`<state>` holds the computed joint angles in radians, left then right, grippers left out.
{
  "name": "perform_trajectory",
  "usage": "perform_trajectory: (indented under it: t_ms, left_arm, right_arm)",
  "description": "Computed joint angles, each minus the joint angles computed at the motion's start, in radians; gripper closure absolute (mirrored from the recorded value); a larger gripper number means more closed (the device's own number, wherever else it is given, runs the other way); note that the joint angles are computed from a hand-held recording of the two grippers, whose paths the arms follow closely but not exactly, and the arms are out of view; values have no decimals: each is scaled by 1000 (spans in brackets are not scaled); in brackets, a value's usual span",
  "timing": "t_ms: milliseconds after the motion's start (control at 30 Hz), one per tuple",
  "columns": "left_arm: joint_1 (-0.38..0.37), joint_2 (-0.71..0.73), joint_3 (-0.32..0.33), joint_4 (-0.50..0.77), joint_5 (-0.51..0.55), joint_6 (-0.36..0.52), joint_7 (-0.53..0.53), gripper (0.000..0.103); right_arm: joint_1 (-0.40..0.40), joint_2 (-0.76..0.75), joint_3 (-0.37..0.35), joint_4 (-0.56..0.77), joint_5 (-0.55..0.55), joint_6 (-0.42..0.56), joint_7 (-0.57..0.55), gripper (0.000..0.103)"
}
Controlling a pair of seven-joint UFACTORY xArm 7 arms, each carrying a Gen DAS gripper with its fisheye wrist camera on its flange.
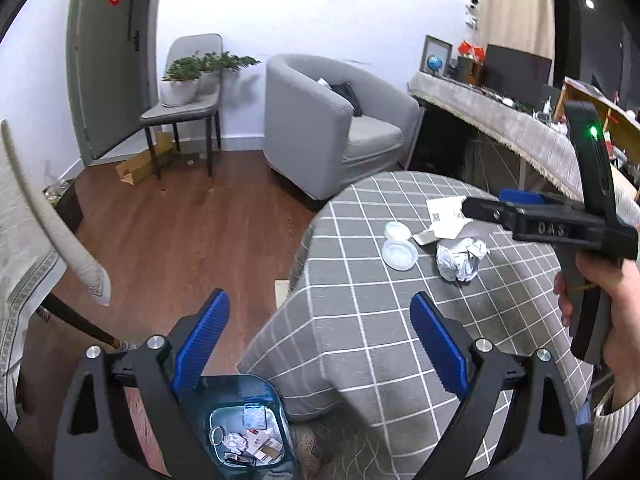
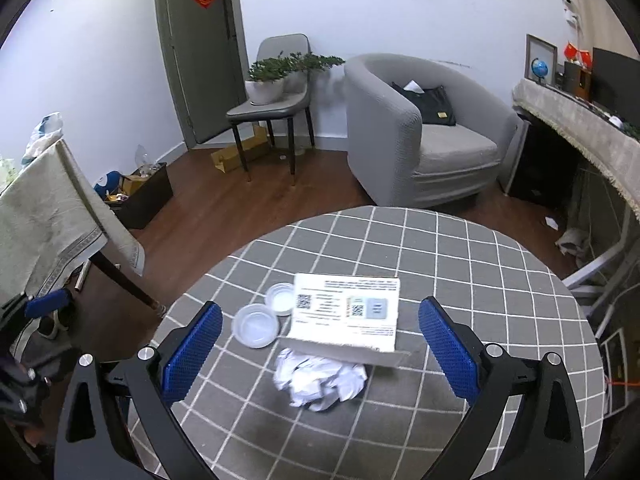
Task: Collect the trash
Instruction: 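Move the right gripper to the table and grasp the white QR-code paper card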
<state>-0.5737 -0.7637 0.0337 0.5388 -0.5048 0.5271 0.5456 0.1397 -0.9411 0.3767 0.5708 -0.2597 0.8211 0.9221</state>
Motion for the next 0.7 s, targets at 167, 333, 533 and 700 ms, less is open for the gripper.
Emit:
perform_trajectory:
  t_ms: [167,333,533,700]
  left_arm:
    - [-36,41,1,6,-16,-14,31,10]
    - [-62,101,-11,33,-37,-8,49,12]
    - [-97,124,-31,42,-90,15,81,15]
    - [-111,121,-54,31,-106,22,109,15]
  right_arm:
    - [2,28,-37,-21,10,-30,-26,4]
    - [-17,73,-61,-21,9,-59,-48,4]
    - [-26,129,-73,-16,14,-67,-67,4]
    - [-40,125,-73,-35,1,-104,-49,6]
